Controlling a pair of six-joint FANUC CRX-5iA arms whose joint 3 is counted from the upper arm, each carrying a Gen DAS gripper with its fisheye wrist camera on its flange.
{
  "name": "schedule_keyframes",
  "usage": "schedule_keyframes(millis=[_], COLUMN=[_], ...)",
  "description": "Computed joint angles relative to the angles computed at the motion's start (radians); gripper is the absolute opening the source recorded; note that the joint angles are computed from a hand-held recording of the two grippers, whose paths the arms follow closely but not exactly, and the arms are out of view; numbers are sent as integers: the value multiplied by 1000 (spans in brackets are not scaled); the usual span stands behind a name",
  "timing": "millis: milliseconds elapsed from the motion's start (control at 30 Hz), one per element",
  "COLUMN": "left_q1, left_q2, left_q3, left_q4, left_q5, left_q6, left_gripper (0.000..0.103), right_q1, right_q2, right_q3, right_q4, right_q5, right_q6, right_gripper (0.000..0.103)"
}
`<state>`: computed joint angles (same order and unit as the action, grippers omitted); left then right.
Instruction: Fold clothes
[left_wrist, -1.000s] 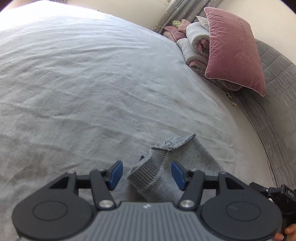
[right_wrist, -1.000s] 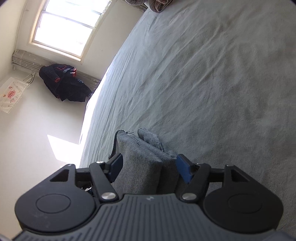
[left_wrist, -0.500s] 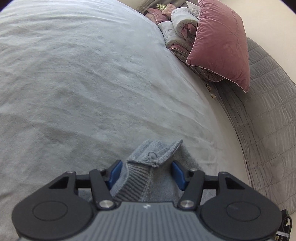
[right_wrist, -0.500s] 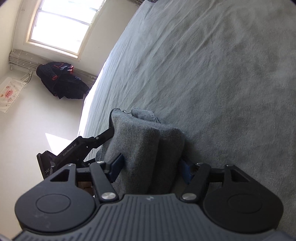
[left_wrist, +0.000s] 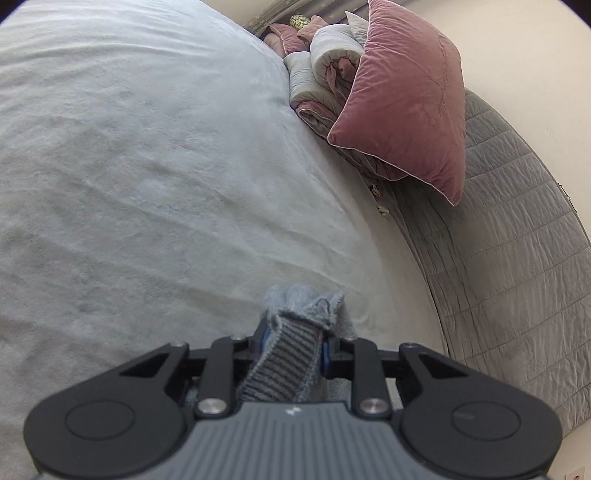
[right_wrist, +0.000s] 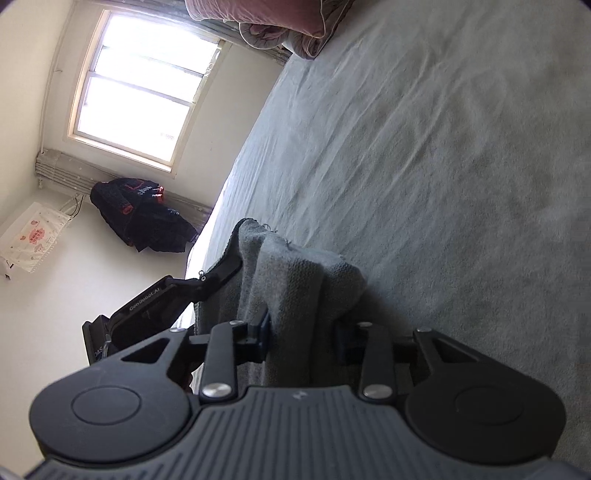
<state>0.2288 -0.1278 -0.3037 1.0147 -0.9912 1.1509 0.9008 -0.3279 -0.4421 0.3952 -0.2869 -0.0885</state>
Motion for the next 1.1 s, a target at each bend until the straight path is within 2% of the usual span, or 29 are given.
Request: schedule_keyframes(millis=[100,200,367,433,567,600,933,1000,1100], left_q1=[-87,-164,-269,-294,-344,-353,-389,-393,-400], left_q2=[60,127,228,277,359,379,575,596,607], left_q3=[84,174,270,332,420,438,641,676,718], left_q4=[-29,-70,-49,-70,-78,-78,-83,-72,-49], left_q5=[39,65,112,105,137,144,146,140,144], left_q6=[18,53,86,109,149,158,221,221,193], left_gripper=[25,25,25,25,25,25,25,25,25], right_q1=[-54,-95,-212,-236,-289,-308,-469,-501,-535], right_q2=[-6,-6,-17,-14,28,44,158,171,185], right_q3=[-55,-59,-96,-76,62,95,257,295,344], right_q4=[249,333,456,374,-26,-93,-481,-578,-654], right_q5=[36,24,58,47,-26,-42,-83,-104,-110], right_q6=[-224,-281,-402,-342,59,142,596,684,759], right_gripper=[36,36,36,36,36,36,36,36,35])
